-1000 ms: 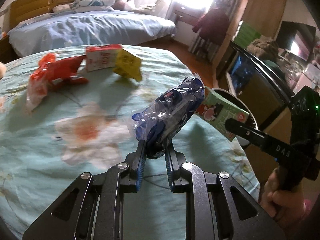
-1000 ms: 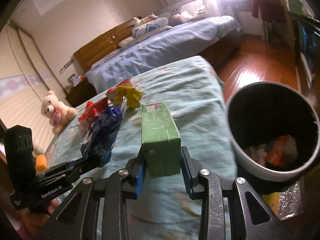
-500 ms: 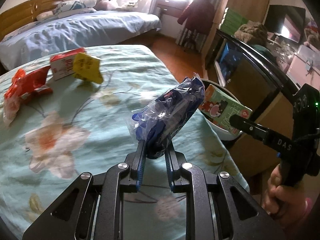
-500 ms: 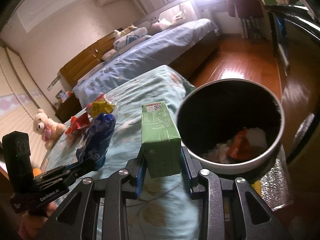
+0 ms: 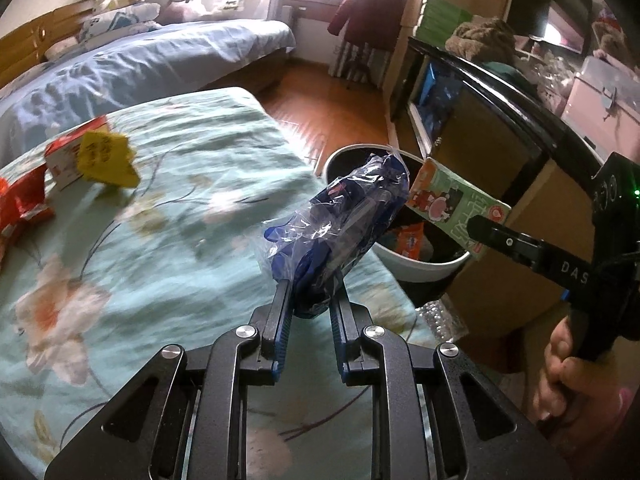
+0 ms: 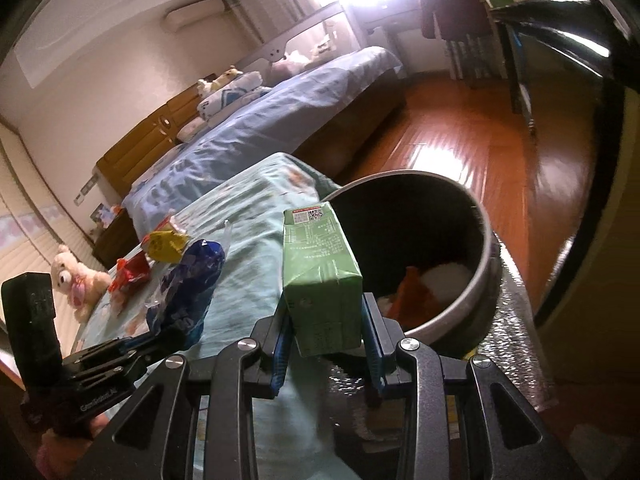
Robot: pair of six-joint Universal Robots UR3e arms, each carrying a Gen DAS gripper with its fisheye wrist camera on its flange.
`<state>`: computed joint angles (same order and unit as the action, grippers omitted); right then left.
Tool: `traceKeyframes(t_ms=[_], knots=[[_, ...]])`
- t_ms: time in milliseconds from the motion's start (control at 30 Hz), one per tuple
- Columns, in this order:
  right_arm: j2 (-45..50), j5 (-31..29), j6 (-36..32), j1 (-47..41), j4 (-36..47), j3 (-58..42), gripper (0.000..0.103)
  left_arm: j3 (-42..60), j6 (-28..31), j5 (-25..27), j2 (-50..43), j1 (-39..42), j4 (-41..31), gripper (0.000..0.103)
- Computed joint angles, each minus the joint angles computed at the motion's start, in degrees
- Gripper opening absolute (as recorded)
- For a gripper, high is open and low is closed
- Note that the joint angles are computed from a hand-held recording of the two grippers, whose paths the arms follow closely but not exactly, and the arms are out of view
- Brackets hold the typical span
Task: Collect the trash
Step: 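Carry bag and carton over the bin and open both tools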
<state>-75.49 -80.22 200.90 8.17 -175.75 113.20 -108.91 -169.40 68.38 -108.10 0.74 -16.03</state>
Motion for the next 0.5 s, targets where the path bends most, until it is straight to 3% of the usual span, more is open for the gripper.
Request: traceKeyframes(t_ms=[500], knots=[[-0.04,-1.8,-1.77,-3.52,2.13,-0.31,0.032,13.38,-2.11,4.87,-7.5,-6.77,-5.34,0.017]])
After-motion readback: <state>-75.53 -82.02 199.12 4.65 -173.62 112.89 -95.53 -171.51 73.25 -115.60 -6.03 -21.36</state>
